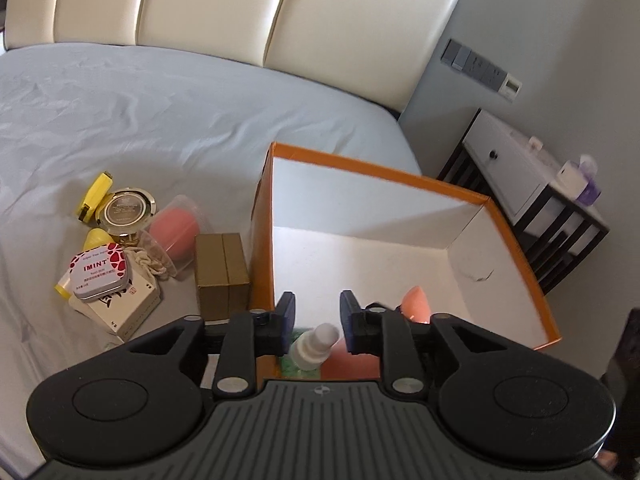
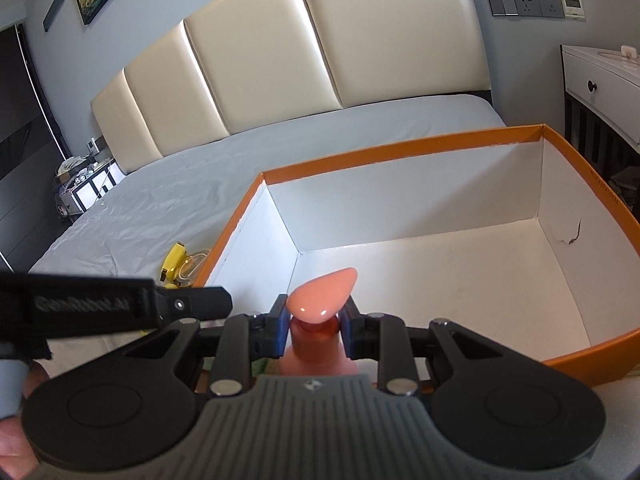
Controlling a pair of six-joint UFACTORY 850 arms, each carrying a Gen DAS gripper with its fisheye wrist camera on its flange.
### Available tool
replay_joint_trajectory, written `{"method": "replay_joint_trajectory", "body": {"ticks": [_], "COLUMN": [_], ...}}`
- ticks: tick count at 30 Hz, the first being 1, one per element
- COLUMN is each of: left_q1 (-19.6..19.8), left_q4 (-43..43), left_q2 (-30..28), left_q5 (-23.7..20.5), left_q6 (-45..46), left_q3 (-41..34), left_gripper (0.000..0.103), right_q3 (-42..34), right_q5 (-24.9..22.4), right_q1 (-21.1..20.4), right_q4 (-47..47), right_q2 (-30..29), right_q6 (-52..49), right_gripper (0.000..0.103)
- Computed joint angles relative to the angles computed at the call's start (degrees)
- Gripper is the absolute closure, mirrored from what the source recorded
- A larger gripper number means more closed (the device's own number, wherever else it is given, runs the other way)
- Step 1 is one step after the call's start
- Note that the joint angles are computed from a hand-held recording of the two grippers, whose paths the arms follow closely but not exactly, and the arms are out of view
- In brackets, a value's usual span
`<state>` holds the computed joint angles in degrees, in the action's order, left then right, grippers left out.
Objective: Organize rigid objects
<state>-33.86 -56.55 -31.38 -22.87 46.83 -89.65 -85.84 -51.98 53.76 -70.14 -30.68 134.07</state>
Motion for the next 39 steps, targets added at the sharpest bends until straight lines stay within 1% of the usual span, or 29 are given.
{"method": "replay_joint_trajectory", "body": {"ticks": [3, 5, 6, 9, 13, 16, 18, 20, 22, 23, 25, 26, 28, 30, 31, 32, 36, 39], "left_q1": [0.8, 1.3, 1.5, 2.0, 2.4, 2.4, 2.5, 2.6, 3.0, 3.2, 3.6, 3.7, 4.3, 5.0, 5.4, 5.9, 7.3, 8.2], "left_q4": [-7.9, -12.1, -13.3, -11.3, -7.9, -6.6, -7.5, -9.5, -12.9, -13.1, -10.4, -7.3, -0.4, 8.2, 10.9, 11.7, 15.7, 19.5], "left_q2": [1.4, 2.1, 2.4, 2.3, 2.2, 2.5, 2.9, 3.4, 3.9, 4.0, 4.2, 4.3, 4.0, 3.4, 3.1, 2.8, 1.5, -1.0], "left_q5": [0.6, 2.1, 3.0, 4.8, 5.1, 5.1, 5.3, 5.6, 5.7, 5.9, 6.9, 7.5, 7.8, 7.2, 6.9, 6.5, 4.9, 1.3], "left_q6": [5.6, 7.4, 7.5, 3.9, -0.6, -1.3, 0.1, 2.4, 5.9, 6.4, 4.5, 2.2, -2.8, -10.2, -12.7, -13.0, -14.4, -19.7], "left_q3": [1.4, 2.4, 2.7, 2.9, 3.2, 3.9, 4.3, 4.9, 5.4, 5.5, 5.4, 5.1, 4.2, 2.6, 1.8, 1.2, -1.6, -5.3], "left_gripper": [0.066, 0.059, 0.058, 0.057, 0.057, 0.055, 0.054, 0.050, 0.046, 0.046, 0.046, 0.046, 0.046, 0.046, 0.047, 0.047, 0.047, 0.047], "right_q3": [-0.7, -0.7, -0.9, -0.9, -0.4, -0.8, -0.8, -0.7, -0.3, -0.1, -0.5, -1.0, -2.3, -4.5, -5.5, -6.4, -10.3, -15.3], "right_q5": [-0.1, 0.8, 1.0, 1.2, 2.4, 1.6, 0.6, -1.1, -2.9, -3.5, -5.2, -5.9, -6.8, -7.3, -7.4, -7.2, -3.2, 0.4], "right_q1": [0.0, 0.0, 0.0, 0.2, 0.5, 0.8, 1.0, 1.4, 1.9, 2.1, 2.5, 2.6, 2.7, 2.5, 2.4, 2.3, 1.2, -0.1], "right_q4": [0.2, -0.5, -0.5, -1.6, -3.0, -2.9, -3.2, -3.9, -4.8, -5.3, -5.2, -4.8, -3.7, -2.4, -1.8, -1.7, -2.3, 0.0], "right_q2": [-0.4, -0.4, -0.6, -0.8, -0.5, -0.8, -0.9, -0.8, -0.6, -0.4, -0.6, -0.8, -1.3, -2.2, -2.6, -2.9, -4.4, -6.8], "right_q6": [-1.2, -1.4, -2.1, -2.3, -2.3, -3.4, -2.8, -1.5, 0.1, 0.8, 0.6, -0.4, -3.2, -7.1, -8.8, -10.1, -14.4, -21.5], "right_gripper": [0.074, 0.073, 0.073, 0.073, 0.071, 0.070, 0.068, 0.060, 0.056, 0.053, 0.047, 0.046, 0.045, 0.045, 0.045, 0.045, 0.046, 0.050]}}
